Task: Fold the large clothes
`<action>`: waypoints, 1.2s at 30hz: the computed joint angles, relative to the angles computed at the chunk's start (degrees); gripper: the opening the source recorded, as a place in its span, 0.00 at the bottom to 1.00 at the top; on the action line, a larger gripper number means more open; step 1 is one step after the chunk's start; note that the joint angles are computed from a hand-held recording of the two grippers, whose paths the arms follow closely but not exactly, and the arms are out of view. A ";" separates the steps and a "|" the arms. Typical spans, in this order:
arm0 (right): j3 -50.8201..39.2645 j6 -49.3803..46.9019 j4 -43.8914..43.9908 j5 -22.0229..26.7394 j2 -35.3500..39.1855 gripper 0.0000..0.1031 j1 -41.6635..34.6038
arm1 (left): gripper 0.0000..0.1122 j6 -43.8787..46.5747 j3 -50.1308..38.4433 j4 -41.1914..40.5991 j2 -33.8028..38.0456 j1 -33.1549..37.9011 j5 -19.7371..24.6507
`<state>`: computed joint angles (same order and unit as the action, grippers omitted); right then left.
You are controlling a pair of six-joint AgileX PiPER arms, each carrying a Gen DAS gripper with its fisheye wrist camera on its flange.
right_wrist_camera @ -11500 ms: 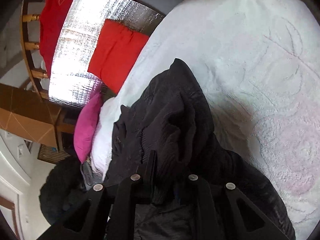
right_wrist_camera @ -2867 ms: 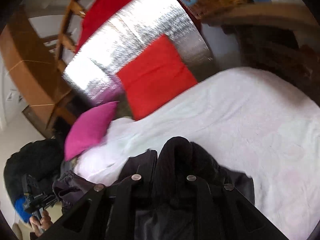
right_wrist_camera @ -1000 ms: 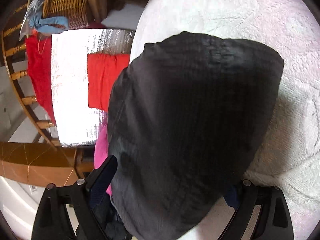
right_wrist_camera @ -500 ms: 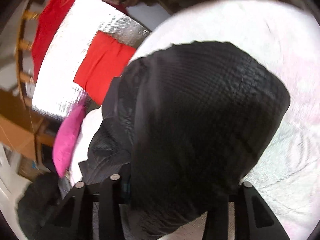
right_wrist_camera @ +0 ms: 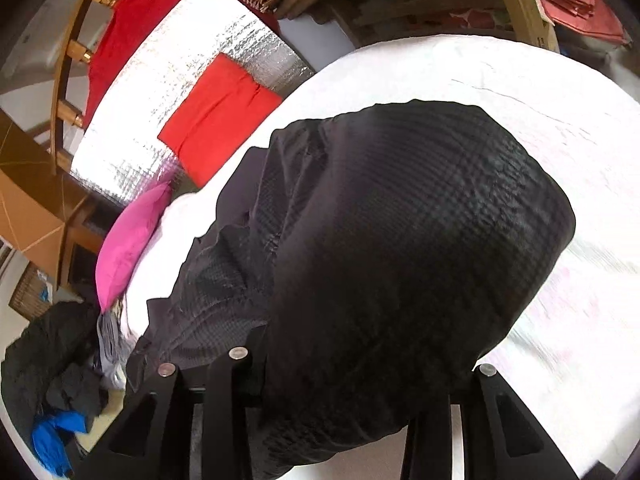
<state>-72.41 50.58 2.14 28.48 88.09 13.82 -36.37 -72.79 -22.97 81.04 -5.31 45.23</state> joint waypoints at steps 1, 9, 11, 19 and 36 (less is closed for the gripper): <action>0.91 -0.71 0.78 0.17 -0.80 0.39 0.01 | 0.23 -0.37 1.16 0.40 -1.19 -0.16 -0.20; 11.53 -12.69 14.10 -0.82 -8.33 0.39 -1.62 | 0.26 -0.70 4.85 2.64 -3.32 -1.51 -3.06; 12.58 -19.41 21.48 0.25 -9.21 0.42 -3.23 | 0.34 1.33 3.43 -0.15 -1.37 0.03 -2.44; 10.69 -33.79 32.01 17.21 -14.09 0.55 -11.08 | 0.53 9.21 1.27 -2.71 -4.86 6.57 10.25; -11.73 -40.28 29.47 18.93 1.70 0.78 -20.32 | 0.68 -4.40 -39.10 22.82 21.81 0.95 22.00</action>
